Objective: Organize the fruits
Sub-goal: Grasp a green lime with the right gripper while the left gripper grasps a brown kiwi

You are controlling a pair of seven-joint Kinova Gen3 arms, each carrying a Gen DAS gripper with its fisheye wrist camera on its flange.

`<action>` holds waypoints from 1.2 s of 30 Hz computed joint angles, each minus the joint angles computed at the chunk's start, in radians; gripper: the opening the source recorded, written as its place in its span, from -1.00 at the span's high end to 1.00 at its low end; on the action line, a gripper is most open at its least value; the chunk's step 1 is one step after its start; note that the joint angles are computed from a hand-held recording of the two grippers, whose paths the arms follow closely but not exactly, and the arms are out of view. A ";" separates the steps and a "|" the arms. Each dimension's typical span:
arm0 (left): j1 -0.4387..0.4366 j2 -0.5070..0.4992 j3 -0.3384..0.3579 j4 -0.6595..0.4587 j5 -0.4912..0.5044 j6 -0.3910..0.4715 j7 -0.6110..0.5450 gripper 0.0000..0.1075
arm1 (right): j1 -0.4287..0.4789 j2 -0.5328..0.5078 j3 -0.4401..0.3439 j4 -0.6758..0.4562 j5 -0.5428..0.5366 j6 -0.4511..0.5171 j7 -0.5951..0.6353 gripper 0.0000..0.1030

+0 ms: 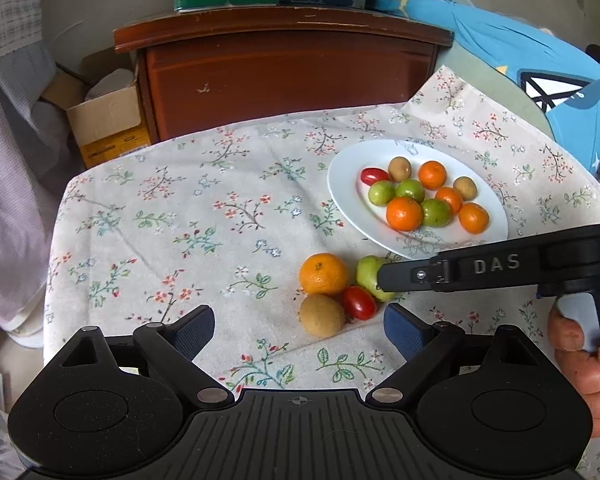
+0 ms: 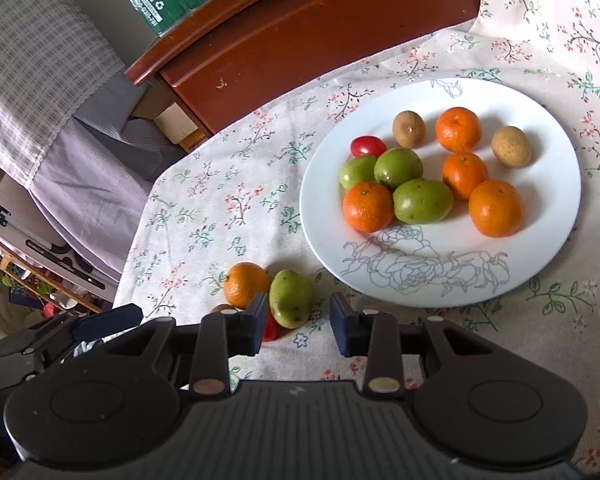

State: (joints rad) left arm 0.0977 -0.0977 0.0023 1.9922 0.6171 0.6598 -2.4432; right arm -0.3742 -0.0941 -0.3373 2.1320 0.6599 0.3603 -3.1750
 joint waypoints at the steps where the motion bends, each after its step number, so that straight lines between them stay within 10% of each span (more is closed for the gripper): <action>1: 0.004 0.000 0.002 0.005 0.004 -0.009 -0.012 -0.70 | 0.001 0.003 0.001 -0.001 0.001 0.000 0.000 0.32; 16: -0.002 0.065 0.019 0.011 0.090 -0.018 -0.116 0.05 | -0.074 0.050 0.026 -0.031 0.143 0.056 -0.076 0.39; 36: -0.037 0.070 0.030 0.019 0.144 0.016 -0.195 0.52 | -0.096 0.043 0.055 -0.035 0.088 0.056 -0.012 0.49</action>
State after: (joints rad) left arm 0.0603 -0.0273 0.0327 2.0111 0.7610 0.6756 -2.6382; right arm -0.4699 -0.0508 -0.2825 2.0973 0.7477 0.4160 -3.1868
